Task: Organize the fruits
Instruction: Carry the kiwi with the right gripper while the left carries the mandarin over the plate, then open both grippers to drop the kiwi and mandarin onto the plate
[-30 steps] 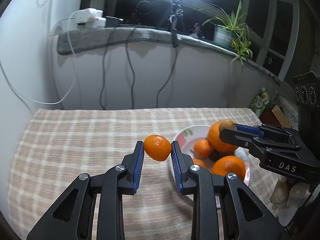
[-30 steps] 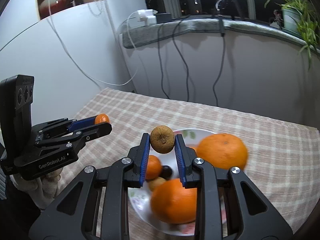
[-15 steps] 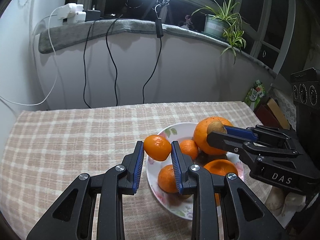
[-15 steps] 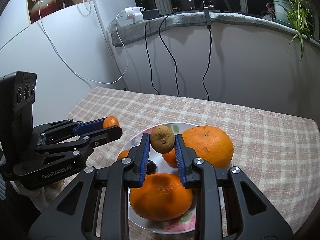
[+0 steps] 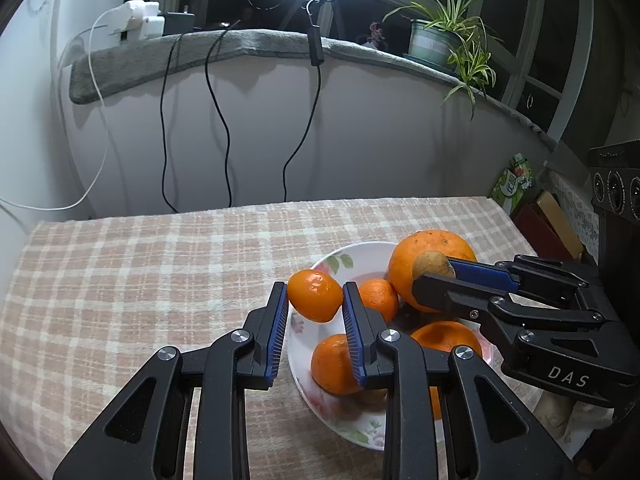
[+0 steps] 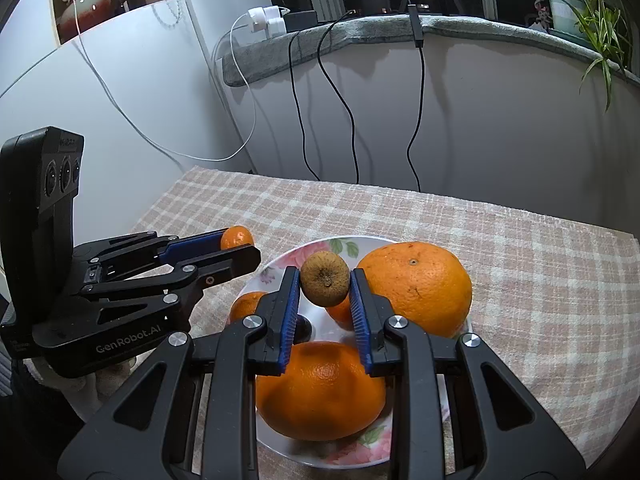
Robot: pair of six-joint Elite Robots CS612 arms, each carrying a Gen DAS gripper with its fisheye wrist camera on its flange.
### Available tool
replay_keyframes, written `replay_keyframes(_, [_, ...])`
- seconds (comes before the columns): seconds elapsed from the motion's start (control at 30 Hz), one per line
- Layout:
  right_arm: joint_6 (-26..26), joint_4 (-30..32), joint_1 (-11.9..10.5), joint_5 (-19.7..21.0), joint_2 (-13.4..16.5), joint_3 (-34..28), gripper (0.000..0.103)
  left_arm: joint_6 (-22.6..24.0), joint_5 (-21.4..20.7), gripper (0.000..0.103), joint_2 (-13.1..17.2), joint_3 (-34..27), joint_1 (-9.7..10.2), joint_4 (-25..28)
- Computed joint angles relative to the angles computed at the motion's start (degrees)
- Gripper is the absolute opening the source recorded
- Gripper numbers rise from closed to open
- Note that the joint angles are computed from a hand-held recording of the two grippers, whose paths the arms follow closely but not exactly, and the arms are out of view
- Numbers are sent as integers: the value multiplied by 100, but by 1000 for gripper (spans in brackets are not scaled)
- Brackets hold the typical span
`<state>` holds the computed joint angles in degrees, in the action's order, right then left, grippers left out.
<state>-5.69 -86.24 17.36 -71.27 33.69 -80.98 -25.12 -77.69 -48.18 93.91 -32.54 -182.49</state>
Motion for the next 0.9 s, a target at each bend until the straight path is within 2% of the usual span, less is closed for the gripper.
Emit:
replay_keyframes(0.5, [5,24,-5,17,15,-46,27,15,-12,26,10,-25,-5,19])
replay_keyframes(0.6, [31,1,-13,60,22,-60,32,30,-9,27,8,-25,-7,26])
replay_keyframes(0.7, [20,-33,-15,61,29,-71,37,44,-4,36,7,-23,-12,2])
replay_keyframes(0.83, [29,-60,-21,60,47,-113,43,55,1,40,-4,-9,-15,-34])
replay_keyframes(0.9, [37,-72,-24,50,52,-131,47,57,10,45,-9,0,-18,-48])
